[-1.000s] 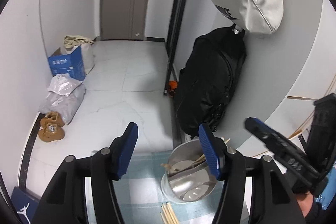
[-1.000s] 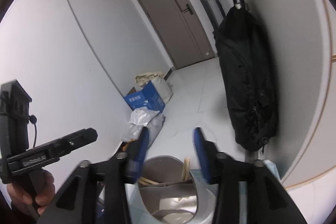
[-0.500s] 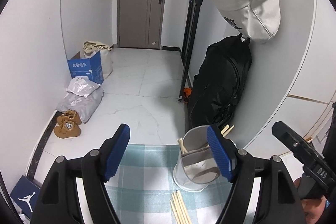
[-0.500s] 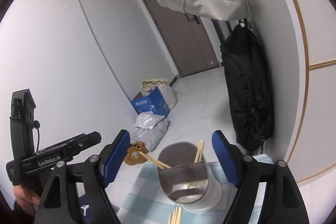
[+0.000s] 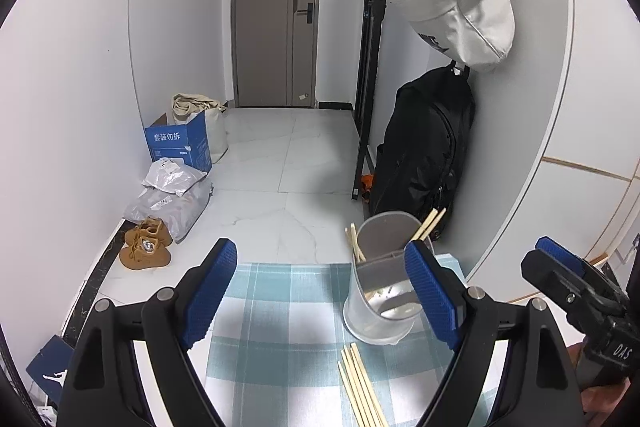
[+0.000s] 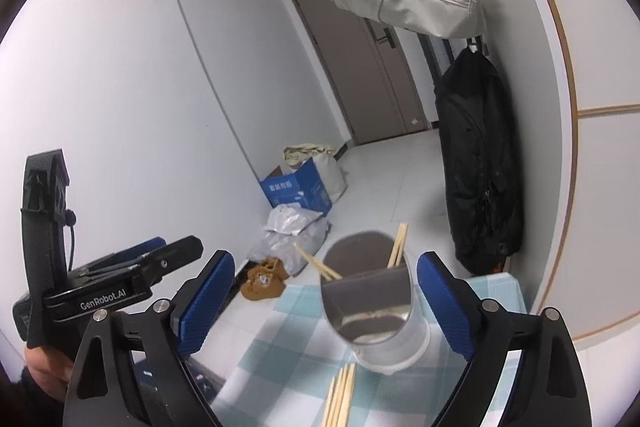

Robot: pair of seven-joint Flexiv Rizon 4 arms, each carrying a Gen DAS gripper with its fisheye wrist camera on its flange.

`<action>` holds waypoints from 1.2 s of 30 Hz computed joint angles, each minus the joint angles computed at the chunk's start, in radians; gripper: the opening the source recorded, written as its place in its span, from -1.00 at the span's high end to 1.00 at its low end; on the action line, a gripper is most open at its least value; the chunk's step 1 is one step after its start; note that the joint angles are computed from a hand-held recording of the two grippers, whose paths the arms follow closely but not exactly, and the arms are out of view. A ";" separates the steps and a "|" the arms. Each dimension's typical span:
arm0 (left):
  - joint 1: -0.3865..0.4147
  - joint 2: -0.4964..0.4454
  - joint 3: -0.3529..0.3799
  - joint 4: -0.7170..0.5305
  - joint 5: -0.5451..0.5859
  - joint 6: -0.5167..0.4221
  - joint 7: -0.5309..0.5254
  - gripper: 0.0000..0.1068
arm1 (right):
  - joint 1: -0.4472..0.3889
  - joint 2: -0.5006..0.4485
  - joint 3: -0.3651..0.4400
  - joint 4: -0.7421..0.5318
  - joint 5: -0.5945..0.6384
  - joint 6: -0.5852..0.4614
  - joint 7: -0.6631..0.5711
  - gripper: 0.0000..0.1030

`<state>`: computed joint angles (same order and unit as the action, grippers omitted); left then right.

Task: Organize utensils
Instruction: 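Open the right tool, then the left tool, dropping chopsticks into the holder, then withdraw both open tools back down to the chopsticks on the cloth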

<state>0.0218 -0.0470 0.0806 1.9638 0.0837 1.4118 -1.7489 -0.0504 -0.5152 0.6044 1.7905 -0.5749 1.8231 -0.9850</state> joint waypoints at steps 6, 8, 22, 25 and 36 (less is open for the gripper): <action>-0.003 -0.003 0.011 0.049 0.048 0.043 -0.035 -0.55 | 0.096 0.043 -0.127 0.084 0.028 0.066 -0.002 -0.86; -0.001 -0.004 0.011 0.077 0.033 0.055 -0.026 -0.55 | 0.103 0.044 -0.140 0.103 0.014 0.072 0.007 -0.86; 0.020 -0.066 -0.011 0.182 -0.193 0.060 0.128 -0.55 | -0.015 -0.055 0.049 0.098 -0.033 -0.179 -0.069 -0.46; 0.043 -0.065 -0.042 0.204 -0.332 0.033 0.192 -0.55 | -0.061 -0.109 0.145 0.054 0.008 -0.319 -0.126 -0.30; 0.077 -0.089 -0.015 0.206 -0.391 -0.007 0.193 -0.55 | 0.088 -0.167 0.081 -0.081 0.088 -0.635 -0.222 0.48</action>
